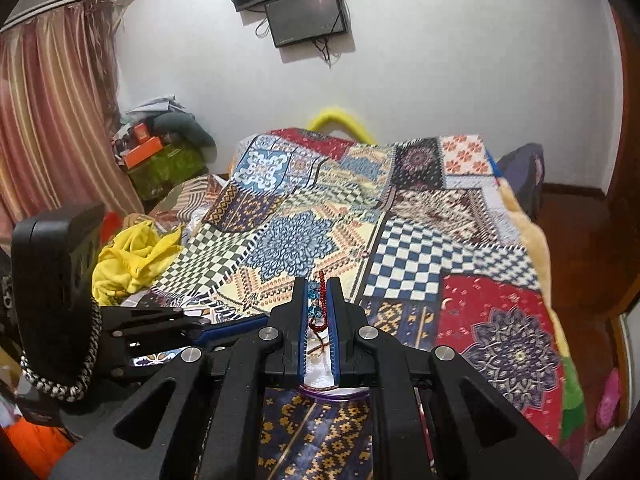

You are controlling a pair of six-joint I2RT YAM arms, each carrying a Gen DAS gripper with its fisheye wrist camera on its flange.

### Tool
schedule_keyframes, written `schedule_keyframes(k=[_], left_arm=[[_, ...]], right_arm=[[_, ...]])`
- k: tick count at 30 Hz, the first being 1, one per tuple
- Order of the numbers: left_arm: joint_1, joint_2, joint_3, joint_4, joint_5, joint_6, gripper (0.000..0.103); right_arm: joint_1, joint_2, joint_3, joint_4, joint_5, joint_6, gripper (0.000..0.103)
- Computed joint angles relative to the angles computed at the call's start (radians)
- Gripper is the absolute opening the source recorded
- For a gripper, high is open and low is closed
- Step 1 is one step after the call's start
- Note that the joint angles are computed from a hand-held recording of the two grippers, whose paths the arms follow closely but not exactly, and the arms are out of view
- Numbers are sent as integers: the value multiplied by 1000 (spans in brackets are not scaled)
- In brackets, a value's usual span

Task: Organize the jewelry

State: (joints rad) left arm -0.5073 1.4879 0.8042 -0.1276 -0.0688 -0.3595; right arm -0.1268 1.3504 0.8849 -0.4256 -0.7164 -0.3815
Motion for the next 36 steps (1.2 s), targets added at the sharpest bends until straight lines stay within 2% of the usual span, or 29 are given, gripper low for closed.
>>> schedule_keyframes(k=[10, 20, 23, 25, 28, 30, 36], left_arm=[[16, 100, 25, 8, 49, 17, 8], [13, 94, 25, -2, 42, 23, 9], [9, 66, 12, -11, 23, 15, 10], [4, 32, -2, -18, 12, 8, 18], [-8, -31, -14, -47, -18, -3, 21], [-13, -69, -14, -69, -32, -4, 21], [-64, -254, 8, -179, -126, -21, 28]], right_arm=[[38, 143, 37, -23, 76, -46, 8], [51, 192, 52, -60, 115, -79, 8], [51, 190, 59, -85, 122, -85, 8], [49, 183, 62, -100, 114, -88, 10], [41, 152, 61, -119, 111, -85, 19], [36, 129, 58, -125, 104, -80, 21], [-31, -35, 55, -182, 29, -69, 21]])
